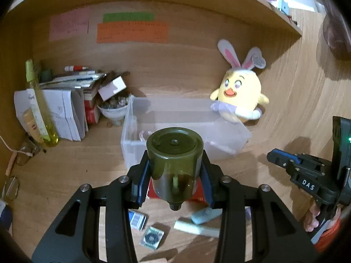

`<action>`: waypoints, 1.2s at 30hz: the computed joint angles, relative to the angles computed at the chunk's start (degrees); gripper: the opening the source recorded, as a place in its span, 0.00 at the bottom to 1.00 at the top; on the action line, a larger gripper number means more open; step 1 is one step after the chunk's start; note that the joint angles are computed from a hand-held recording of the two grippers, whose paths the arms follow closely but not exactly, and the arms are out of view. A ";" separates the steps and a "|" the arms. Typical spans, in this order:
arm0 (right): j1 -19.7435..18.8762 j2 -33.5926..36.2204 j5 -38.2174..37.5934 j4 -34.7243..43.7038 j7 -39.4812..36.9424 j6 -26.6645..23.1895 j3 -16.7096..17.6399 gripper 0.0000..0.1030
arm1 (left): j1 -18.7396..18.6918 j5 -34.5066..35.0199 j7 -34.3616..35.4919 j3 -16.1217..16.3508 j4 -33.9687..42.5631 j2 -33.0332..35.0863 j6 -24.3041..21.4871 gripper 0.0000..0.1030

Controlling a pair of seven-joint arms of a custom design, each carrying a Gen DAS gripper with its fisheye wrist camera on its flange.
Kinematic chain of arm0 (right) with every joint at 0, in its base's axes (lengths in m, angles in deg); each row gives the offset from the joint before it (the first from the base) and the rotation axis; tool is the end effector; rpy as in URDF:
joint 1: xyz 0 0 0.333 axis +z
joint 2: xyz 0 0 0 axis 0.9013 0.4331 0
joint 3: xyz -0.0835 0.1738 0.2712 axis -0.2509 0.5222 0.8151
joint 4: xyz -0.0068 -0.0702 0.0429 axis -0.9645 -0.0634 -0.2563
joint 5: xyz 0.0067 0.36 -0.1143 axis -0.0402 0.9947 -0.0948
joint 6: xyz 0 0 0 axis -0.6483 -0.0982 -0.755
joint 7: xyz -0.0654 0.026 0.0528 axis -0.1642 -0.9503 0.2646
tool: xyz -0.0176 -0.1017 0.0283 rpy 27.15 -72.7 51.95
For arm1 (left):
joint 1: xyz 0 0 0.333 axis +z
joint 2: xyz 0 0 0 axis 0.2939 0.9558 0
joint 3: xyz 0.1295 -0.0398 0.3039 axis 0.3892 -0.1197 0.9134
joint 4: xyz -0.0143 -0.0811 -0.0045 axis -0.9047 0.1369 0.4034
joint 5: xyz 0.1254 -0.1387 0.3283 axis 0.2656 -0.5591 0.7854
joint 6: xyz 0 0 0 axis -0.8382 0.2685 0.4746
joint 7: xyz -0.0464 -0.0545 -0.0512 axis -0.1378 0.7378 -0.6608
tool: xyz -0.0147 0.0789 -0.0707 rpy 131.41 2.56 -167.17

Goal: Organize objects
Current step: 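Carry the green bottle into the clear box with the left tool and release it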

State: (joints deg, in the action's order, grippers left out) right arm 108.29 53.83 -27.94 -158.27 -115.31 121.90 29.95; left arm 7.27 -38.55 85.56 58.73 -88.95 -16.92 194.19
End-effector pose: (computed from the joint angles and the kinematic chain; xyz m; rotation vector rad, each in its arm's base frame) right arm 0.4669 0.4939 0.4923 -1.5133 1.7577 -0.7556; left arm 0.5394 -0.2644 0.5106 -1.2975 2.1071 -1.2346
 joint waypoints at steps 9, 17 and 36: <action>0.33 3.06 -0.86 5.92 -4.42 0.32 -1.42 0.12 | 0.28 5.02 -3.62 0.54 4.07 2.57 0.42 0.40; 0.51 6.52 1.27 12.04 -10.40 1.11 -3.49 0.12 | 1.87 14.50 -12.52 0.67 8.62 5.83 -1.93 0.40; 0.27 15.57 12.52 25.09 -23.25 2.91 -7.98 0.12 | -2.00 37.99 -34.17 7.55 20.74 15.58 -7.68 0.40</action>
